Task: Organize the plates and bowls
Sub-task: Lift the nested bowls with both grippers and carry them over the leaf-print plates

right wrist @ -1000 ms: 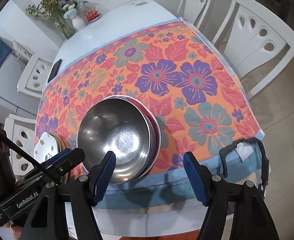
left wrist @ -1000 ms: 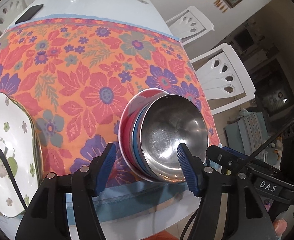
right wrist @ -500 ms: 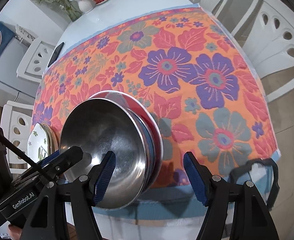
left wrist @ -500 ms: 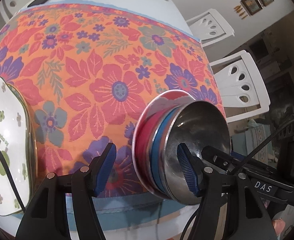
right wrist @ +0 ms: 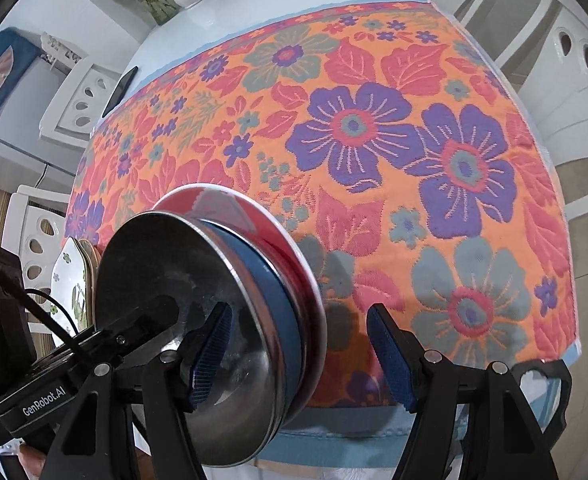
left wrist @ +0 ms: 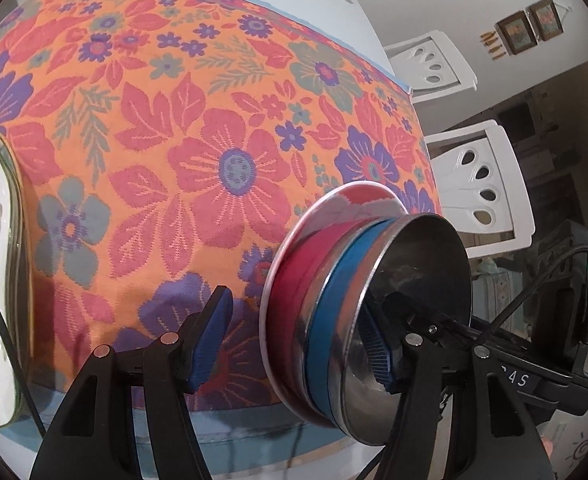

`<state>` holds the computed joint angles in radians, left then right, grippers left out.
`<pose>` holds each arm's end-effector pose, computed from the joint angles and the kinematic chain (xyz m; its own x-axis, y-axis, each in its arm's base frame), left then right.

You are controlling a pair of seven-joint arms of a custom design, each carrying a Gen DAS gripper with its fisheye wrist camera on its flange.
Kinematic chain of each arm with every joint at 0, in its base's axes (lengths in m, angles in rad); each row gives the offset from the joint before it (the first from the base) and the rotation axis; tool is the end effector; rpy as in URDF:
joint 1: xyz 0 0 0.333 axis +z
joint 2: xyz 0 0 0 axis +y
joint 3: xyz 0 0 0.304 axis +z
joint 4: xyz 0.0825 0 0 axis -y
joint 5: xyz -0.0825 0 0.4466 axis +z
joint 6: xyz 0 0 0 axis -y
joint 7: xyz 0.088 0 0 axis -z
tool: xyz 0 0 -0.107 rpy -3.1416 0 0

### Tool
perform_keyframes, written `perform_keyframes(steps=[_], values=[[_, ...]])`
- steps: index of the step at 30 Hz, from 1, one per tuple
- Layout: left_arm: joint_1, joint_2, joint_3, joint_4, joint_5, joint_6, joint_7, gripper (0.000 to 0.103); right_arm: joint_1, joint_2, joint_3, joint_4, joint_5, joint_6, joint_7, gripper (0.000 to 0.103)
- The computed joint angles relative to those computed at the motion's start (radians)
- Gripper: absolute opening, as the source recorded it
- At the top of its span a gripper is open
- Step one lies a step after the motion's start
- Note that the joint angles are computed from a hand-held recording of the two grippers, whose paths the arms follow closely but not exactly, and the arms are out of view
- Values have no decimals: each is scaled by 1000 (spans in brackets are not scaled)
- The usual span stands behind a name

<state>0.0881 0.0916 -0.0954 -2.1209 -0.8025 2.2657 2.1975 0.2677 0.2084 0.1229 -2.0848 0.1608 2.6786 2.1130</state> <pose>0.6152 -0.0228 0.3315 -0.1744 -0.8271 0.5343 -0.9662 0.0391 -0.2548 0.6078 0.2435 0.3145 -0.2335 -0.9207 -0.3127 -0.9193 0.3139 -0.2376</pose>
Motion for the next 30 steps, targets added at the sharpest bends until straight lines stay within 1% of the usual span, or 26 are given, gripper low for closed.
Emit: perform_keyframes(steps=[2, 4, 6, 8, 11, 14, 16, 18, 23, 26, 30], values=[[3, 9, 0, 4, -20, -10, 2, 56, -8, 8, 8, 3, 24, 9, -28, 68], [7, 15, 1, 4, -37, -16, 5, 53, -24, 17, 27, 3, 80, 26, -82, 67], [12, 21, 0, 6, -55, -31, 7, 51, -48, 28, 55, 3, 170, 46, -158, 61], [14, 20, 0, 3, -63, -36, 7, 50, -69, 33, 81, 0, 264, 64, -235, 59], [16, 16, -2, -2, -82, -38, 26, 45, -81, 39, 98, 3, 351, 74, -312, 54], [12, 10, -3, -13, -91, -18, 33, 44, -71, 40, 92, 0, 371, 87, -334, 54], [14, 13, -1, -14, -106, -20, 32, 41, -72, 40, 95, -4, 399, 100, -353, 54], [15, 13, -1, -18, -115, -17, 23, 41, -71, 39, 93, -7, 411, 104, -365, 53], [-3, -19, -6, -47, -87, 41, 11, 41, -53, 33, 76, -10, 377, 103, -333, 54], [-11, -33, -4, -55, -74, 61, -2, 41, -61, 29, 83, -9, 405, 92, -349, 54], [-20, -66, 2, -69, -70, 94, -12, 41, -60, 19, 87, -11, 434, 107, -366, 54]])
